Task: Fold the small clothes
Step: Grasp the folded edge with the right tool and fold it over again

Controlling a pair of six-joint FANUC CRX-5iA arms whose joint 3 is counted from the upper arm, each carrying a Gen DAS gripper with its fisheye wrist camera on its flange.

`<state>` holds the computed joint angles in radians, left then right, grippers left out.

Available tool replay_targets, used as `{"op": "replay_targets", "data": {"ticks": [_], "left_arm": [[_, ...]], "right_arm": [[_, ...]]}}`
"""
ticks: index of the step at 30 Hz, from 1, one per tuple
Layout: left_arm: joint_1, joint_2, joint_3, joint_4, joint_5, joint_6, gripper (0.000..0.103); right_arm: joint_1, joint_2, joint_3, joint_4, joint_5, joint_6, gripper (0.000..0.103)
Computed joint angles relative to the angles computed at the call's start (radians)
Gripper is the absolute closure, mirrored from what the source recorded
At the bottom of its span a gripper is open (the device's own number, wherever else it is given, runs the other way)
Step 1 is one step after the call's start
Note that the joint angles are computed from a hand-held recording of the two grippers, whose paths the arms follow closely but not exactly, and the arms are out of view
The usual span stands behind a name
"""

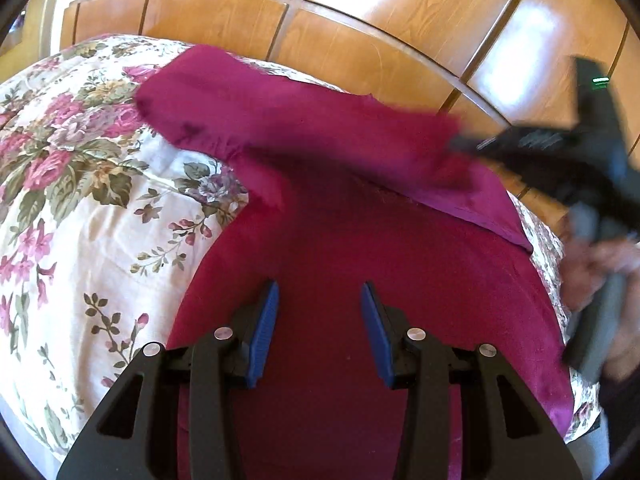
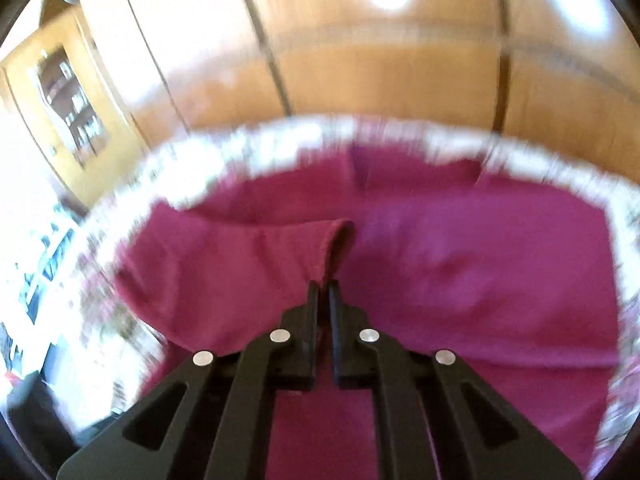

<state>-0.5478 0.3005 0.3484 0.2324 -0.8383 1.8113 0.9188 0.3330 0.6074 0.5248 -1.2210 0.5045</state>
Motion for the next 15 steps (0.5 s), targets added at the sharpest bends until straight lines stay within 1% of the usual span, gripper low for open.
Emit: {"op": "replay_targets", "data": {"ticks": [2,5,7,8,10,11,13,15], "left_arm": [[-0.002,0.002,0.005,-0.007,-0.002,0.006,0.061],[-0.006,0.004,0.014,-0.021,-0.008,0.019,0.061],[-0.007,0.006,0.019,-0.024,-0.014,0.025,0.061],[-0.007,0.007,0.022,-0.023,-0.018,0.028,0.061],[-0.002,0.006,0.028,-0.014,-0.032,0.025,0.061],[0.001,0.005,0.028,-0.008,-0.038,0.021,0.061],[0.009,0.005,0.041,-0.004,-0.061,0.023,0.061],[0.017,0.0,0.047,-0.003,-0.066,0.029,0.061]], "right_arm": [[-0.005,-0.051,-0.055,0.071,-0.002,-0.039,0.099],[-0.025,-0.106,-0.128,0.127,-0.039,-0.083,0.099],[-0.059,-0.134,-0.173,0.114,-0.081,-0.113,0.099],[-0.068,-0.136,-0.183,0.111,-0.097,-0.118,0.099],[-0.094,-0.129,-0.204,0.111,-0.161,-0.134,0.099],[-0.112,-0.133,-0.221,0.087,-0.181,-0.153,0.099],[-0.129,-0.151,-0.255,0.054,-0.196,-0.172,0.099],[-0.125,-0.165,-0.29,0.043,-0.201,-0.186,0.098]]}}
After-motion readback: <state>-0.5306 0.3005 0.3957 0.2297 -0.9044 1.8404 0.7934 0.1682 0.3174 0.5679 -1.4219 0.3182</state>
